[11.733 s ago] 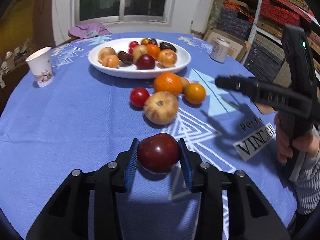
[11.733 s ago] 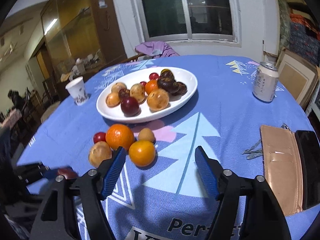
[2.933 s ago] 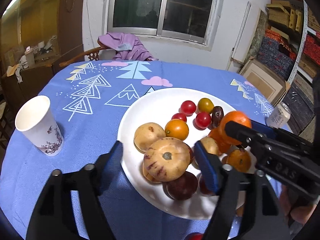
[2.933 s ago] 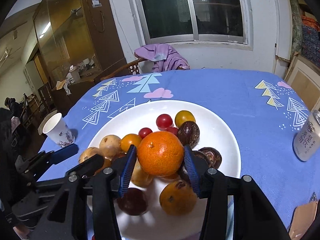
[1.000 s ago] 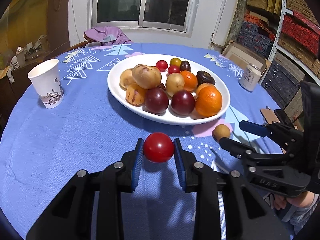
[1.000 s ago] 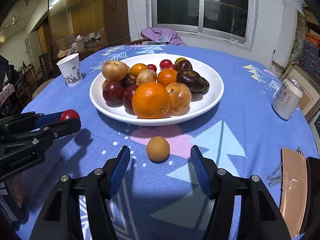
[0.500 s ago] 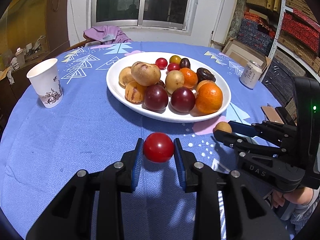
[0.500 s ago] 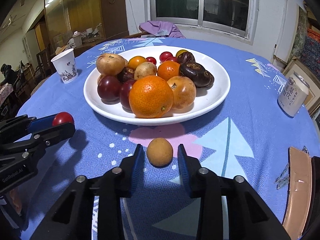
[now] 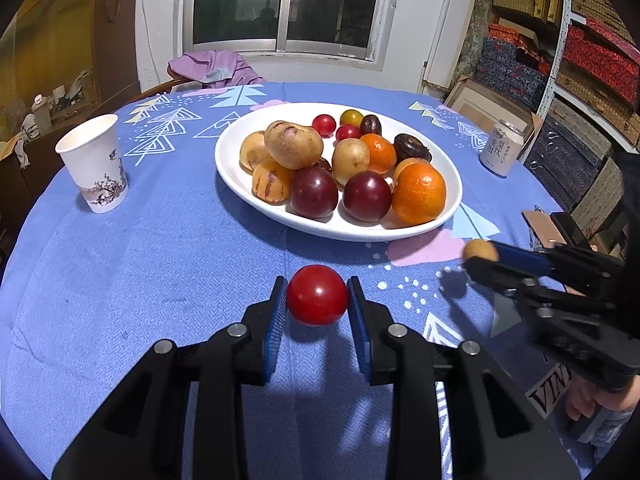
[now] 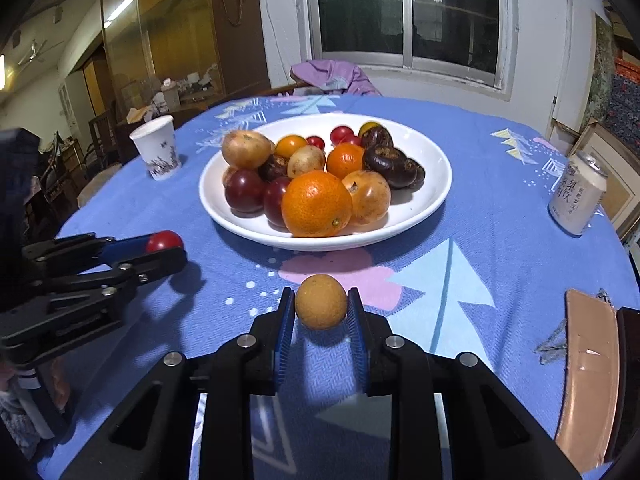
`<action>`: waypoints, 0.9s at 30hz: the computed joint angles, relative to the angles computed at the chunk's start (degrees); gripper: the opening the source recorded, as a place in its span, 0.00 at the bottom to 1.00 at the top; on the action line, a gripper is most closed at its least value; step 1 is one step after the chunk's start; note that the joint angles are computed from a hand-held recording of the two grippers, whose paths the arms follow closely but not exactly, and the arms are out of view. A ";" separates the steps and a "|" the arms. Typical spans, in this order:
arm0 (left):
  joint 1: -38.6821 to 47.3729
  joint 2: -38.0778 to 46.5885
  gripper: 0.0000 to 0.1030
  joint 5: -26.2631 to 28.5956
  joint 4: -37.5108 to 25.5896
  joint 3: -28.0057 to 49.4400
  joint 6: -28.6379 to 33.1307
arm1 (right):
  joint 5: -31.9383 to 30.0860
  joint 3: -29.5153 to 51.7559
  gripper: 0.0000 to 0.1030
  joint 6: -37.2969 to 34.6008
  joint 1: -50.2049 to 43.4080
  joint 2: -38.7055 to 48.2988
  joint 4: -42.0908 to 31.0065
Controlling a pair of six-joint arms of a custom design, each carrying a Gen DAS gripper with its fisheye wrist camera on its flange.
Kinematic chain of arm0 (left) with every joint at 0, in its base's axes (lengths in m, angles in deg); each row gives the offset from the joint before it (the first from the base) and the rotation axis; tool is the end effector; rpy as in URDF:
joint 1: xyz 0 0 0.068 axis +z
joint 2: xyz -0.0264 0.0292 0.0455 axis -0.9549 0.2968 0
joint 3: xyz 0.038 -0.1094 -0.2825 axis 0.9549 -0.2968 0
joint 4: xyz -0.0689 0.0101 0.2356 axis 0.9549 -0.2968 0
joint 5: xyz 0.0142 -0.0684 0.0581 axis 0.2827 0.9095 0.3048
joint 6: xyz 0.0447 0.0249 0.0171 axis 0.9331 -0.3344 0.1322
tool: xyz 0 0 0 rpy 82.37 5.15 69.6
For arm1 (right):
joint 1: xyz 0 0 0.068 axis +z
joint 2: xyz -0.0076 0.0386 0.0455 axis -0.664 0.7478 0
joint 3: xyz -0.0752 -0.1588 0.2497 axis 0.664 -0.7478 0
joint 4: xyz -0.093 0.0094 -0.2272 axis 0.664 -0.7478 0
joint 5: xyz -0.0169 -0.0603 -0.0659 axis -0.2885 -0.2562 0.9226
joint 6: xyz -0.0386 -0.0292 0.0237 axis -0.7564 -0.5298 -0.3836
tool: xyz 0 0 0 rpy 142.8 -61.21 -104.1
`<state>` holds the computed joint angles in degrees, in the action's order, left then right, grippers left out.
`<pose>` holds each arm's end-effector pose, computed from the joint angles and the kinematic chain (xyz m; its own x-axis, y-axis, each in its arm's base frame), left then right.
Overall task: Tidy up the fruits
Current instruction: 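Carry both fruits over the white plate and open both tools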
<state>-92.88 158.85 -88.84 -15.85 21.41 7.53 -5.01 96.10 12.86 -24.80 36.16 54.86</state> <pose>0.2352 -0.0817 0.1663 -0.7164 -0.0212 -0.6974 0.0743 0.9915 -0.1064 0.2680 0.0881 0.1683 -0.6242 -0.2417 -0.7430 -0.4526 0.8870 0.0916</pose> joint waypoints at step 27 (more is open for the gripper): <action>7.74 15.91 0.29 3.54 -21.05 38.49 2.60 | -2.16 33.22 0.26 2.04 -1.41 13.47 -17.23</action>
<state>-85.13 174.76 -85.30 -36.90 59.91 10.14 -7.17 129.32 14.90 -26.21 49.64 37.64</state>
